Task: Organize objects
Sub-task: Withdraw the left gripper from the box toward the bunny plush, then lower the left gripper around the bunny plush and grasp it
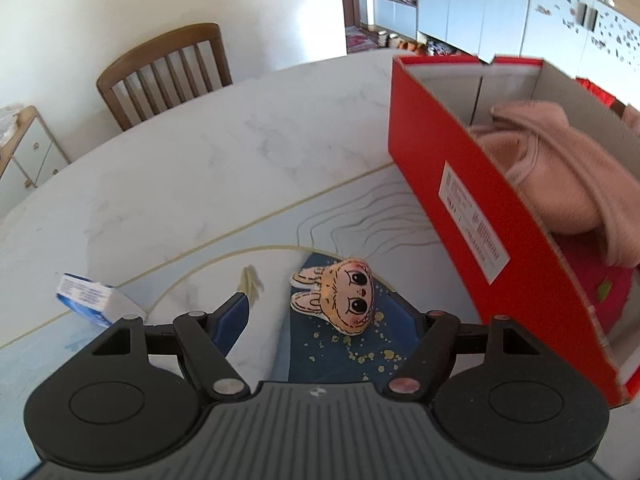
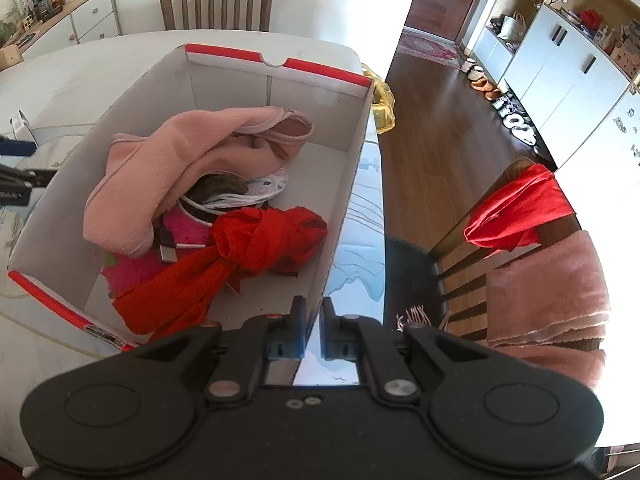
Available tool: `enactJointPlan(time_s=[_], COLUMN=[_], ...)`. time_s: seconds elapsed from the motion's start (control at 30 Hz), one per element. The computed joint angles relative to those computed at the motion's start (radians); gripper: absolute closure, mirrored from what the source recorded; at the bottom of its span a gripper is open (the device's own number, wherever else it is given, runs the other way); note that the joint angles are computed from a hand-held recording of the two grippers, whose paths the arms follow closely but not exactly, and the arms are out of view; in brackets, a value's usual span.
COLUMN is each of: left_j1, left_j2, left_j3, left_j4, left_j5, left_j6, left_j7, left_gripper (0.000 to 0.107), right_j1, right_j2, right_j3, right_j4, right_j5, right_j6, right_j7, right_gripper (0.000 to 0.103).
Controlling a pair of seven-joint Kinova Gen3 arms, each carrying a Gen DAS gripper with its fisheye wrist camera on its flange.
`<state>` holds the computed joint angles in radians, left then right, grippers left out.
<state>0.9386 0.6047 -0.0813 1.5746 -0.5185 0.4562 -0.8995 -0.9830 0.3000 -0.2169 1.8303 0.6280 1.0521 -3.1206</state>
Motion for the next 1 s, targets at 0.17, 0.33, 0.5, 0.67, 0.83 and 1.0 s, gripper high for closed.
enactJointPlan(time_s=[0.17,0.33,0.5,0.67,0.83,1.0], left_j1=[-0.028,-0.045,-0.052,-0.064,-0.06,-0.054], left_j2=[0.047,0.09,0.1,0.096,0.09,0.081], left_j3=[0.024,0.032,0.026,0.032,0.027,0.023], left_j4=[-0.032,-0.075,-0.077,-0.068,-0.059,-0.055], left_j5=[0.015,0.048,0.079,0.112,0.134,0.147], left_j6=[-0.001,0.011,-0.016,-0.038,-0.051,-0.048], left_j7=[-0.048,-0.091,-0.112,-0.14,-0.172,-0.175], left_gripper=[0.033,0.033,0.034,0.047,0.055,0.057], right_j1=[0.004,0.004,0.005,0.004,0.004,0.006], right_j2=[0.001,0.005,0.006,0.005,0.005,-0.002], right_j3=[0.001,0.003,0.006,0.008,0.006,0.006], right_j4=[-0.007,-0.017,-0.017,-0.016,-0.015,-0.004], right_j5=[-0.012,-0.019,-0.022,-0.021,-0.019,-0.017], right_j6=[0.004,0.013,0.011,0.009,0.009,-0.004], right_j7=[-0.006,-0.012,-0.021,-0.033,-0.035,-0.047], right_gripper=[0.098,0.098,0.098,0.099,0.099,0.099])
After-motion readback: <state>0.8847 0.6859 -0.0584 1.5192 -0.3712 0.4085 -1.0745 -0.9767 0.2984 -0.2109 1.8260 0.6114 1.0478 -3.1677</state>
